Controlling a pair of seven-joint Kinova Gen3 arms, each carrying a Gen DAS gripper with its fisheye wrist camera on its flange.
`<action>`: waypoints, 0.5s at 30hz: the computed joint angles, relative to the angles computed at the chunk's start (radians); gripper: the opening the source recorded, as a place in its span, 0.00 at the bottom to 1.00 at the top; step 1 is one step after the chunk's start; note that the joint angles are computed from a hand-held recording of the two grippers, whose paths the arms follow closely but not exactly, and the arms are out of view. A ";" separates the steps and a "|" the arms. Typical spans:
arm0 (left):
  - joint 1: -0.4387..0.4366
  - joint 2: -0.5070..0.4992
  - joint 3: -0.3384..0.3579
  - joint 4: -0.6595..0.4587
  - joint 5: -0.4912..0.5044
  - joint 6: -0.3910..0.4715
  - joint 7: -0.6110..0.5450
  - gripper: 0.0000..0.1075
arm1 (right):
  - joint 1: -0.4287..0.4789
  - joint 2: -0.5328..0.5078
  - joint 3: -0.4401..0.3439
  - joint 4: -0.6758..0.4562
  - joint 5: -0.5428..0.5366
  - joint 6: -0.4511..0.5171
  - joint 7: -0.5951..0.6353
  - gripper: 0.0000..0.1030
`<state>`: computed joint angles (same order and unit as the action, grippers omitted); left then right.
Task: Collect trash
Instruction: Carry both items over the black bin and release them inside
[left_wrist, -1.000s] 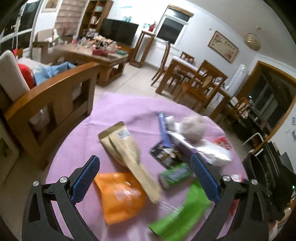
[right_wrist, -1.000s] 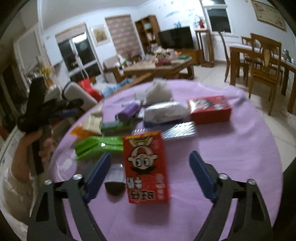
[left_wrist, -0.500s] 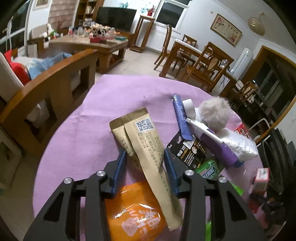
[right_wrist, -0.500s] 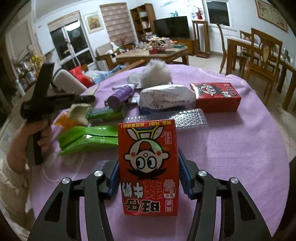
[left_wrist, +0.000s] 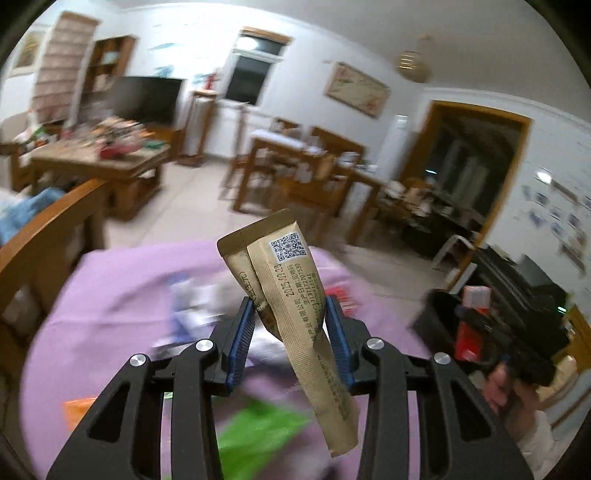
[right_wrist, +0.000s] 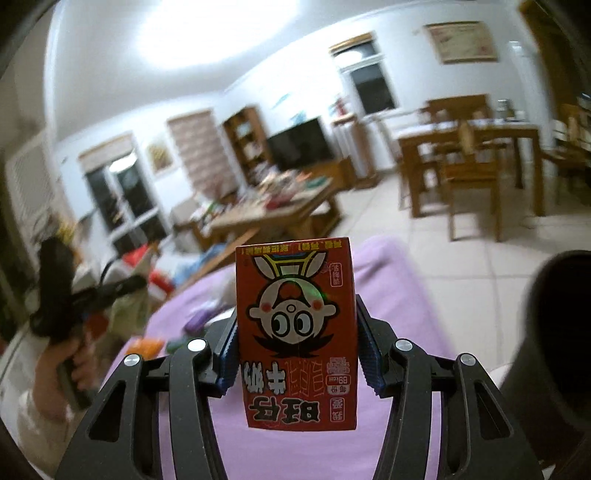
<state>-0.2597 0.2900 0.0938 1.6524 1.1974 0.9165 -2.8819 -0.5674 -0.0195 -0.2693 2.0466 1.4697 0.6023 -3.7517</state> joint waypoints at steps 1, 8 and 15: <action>0.016 -0.006 0.016 0.005 0.009 0.002 -0.013 0.36 | 0.005 -0.025 0.003 0.027 0.008 0.015 -0.030 0.52; 0.218 0.047 0.116 -0.059 -0.013 -0.024 0.001 0.36 | 0.088 -0.221 -0.013 0.221 -0.032 0.158 -0.150 0.52; 0.431 0.179 0.223 -0.182 -0.115 -0.109 0.070 0.36 | 0.192 -0.381 0.014 0.393 -0.085 0.198 -0.206 0.52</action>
